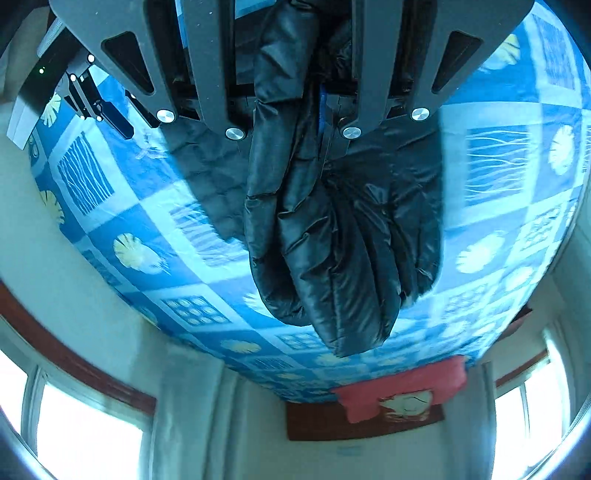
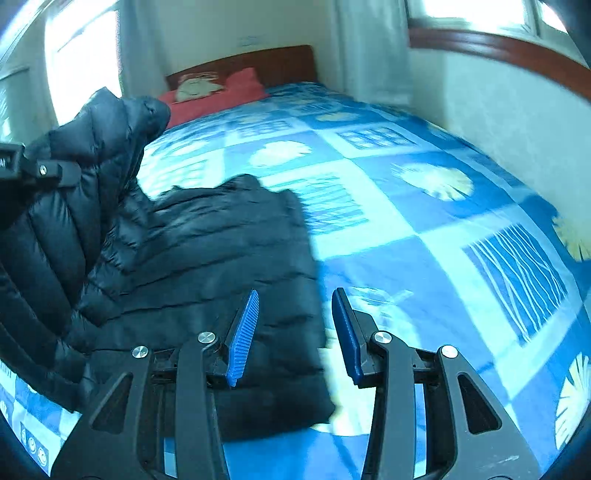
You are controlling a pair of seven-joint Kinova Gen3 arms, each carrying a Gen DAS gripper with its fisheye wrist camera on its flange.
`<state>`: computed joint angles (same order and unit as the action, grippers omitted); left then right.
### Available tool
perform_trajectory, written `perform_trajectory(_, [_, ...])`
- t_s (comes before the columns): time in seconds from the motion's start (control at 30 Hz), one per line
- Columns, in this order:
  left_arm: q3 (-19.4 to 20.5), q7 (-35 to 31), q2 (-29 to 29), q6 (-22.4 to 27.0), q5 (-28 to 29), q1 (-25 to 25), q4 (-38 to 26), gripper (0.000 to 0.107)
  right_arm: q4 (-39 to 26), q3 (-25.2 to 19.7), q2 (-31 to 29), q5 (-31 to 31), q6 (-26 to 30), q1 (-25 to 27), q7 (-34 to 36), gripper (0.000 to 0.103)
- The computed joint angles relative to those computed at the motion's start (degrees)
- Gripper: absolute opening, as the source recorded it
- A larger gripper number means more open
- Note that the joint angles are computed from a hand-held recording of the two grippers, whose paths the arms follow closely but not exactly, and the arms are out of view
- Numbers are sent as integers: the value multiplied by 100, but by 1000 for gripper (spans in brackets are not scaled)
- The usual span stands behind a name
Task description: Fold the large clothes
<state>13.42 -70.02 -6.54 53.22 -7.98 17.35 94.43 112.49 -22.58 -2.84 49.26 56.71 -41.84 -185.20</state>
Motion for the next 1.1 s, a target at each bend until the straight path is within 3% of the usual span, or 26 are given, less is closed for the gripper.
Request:
perform_trajectory(0.17, [364, 926, 498, -197, -614, 384, 114, 18, 357, 57, -186, -143, -57, 193, 30, 41])
perform_trajectory(0.5, [239, 2483, 885, -908, -1710, 1273, 720, 18, 835, 111, -495, -421, -591, 781, 283, 41])
perform_trajectory(0.93, [208, 2741, 825, -821, -1895, 1457, 732, 21, 873, -112, -540, -494, -525, 942, 255, 47])
perform_trajectory(0.97, [232, 2768, 823, -745, -1942, 1479, 691, 22, 881, -139, -548, -470, -485, 932, 212, 53])
perform_trajectory(1.1, [299, 2813, 690, -652, -1995, 1529, 652, 35, 865, -166, -579, -497, -312, 893, 203, 54])
